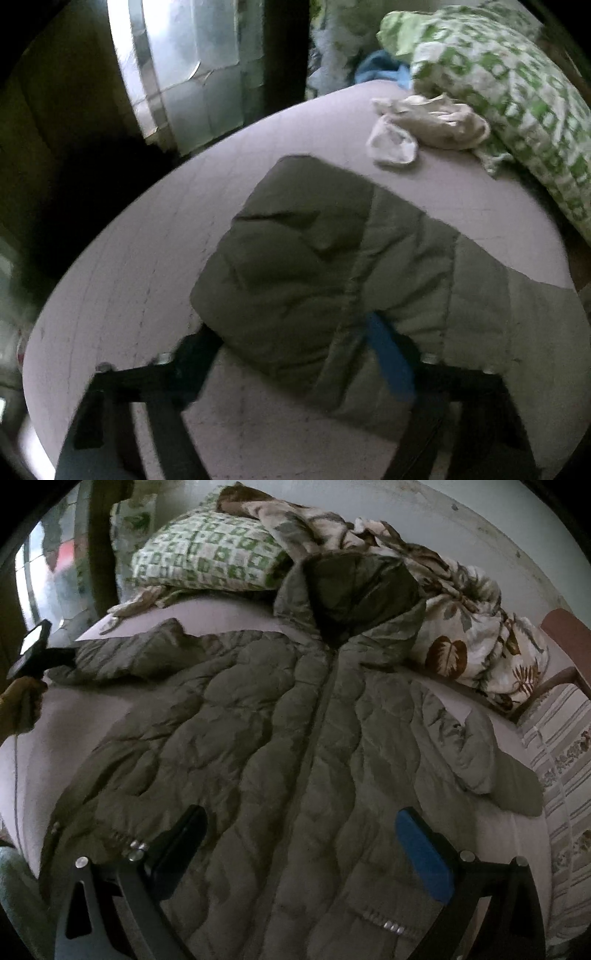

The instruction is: Fold large clothes

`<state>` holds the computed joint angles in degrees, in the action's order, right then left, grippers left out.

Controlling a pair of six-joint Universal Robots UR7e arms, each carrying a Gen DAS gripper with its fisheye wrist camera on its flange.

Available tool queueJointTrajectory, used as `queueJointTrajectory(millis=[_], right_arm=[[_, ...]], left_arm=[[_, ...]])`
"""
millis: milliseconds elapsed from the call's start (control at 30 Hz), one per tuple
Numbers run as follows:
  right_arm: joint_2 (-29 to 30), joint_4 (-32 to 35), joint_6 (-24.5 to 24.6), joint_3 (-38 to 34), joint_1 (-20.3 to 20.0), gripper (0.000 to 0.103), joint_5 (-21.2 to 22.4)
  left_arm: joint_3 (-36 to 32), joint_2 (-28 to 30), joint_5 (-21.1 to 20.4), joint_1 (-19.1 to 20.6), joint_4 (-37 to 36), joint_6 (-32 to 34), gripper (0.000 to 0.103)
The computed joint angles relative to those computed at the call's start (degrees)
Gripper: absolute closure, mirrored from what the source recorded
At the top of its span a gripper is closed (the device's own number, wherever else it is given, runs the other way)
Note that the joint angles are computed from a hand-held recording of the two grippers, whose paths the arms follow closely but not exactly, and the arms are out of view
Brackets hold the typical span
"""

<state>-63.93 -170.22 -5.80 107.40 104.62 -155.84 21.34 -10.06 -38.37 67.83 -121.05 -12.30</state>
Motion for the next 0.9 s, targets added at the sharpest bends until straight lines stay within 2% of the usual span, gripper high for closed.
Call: queueJointTrajectory(millis=[33,100,167,233,333,533,633,700,767,833,900], right_arm=[[0.0,-0.4,-0.1,-0.3,-0.4,0.000,0.2],[0.3,-2.4,-2.4,-0.8,-1.5,0.000,1.5],[0.8,-2.0,-4.2,-2.4,-3.1,0.000,3.8],[1.7,3.0,-3.4,-6.1,-5.5,0.000,6.2],[5.4,9.7,-1.9,-14.5,-8.4,0.000,9.1],[17.1,18.2,-3.5,-33.4,-9.8,0.000,14.4],[22.3,26.1,-1.0,-41.0,-10.5,0.000,17.2],[26.0,34.8,3.1,-46.1,-11.1,0.000,15.4],[27.9,34.8,2.8,-47.8,-11.2,0.000,13.7],[26.9,34.7,5.2,-47.0,-11.3,0.000,14.8],[24.5,31.5,5.0,-43.6,-11.2,0.000,16.6]], left_arm=[[0.0,0.0,-0.8,0.0,-0.3,0.4,0.041],[1.2,-1.0,-3.2,0.3,-2.0,0.7,0.070],[3.3,-3.2,-8.5,1.1,-2.6,-1.7,0.085],[6.7,-5.5,-10.2,1.1,-5.4,-3.5,0.086],[11.2,-7.8,-7.4,-0.2,-12.5,0.8,0.087],[16.3,-12.4,-8.4,-1.7,-18.4,5.3,0.088],[16.5,-13.2,-8.7,-2.5,-18.8,7.3,0.088],[16.7,-13.6,-9.6,-3.0,-18.8,8.0,0.088],[16.0,-13.2,-8.9,-3.7,-18.9,9.4,0.088],[16.3,-13.1,-8.2,-4.8,-20.3,12.4,0.088],[17.5,-13.5,-8.3,-6.0,-21.1,15.2,0.088]])
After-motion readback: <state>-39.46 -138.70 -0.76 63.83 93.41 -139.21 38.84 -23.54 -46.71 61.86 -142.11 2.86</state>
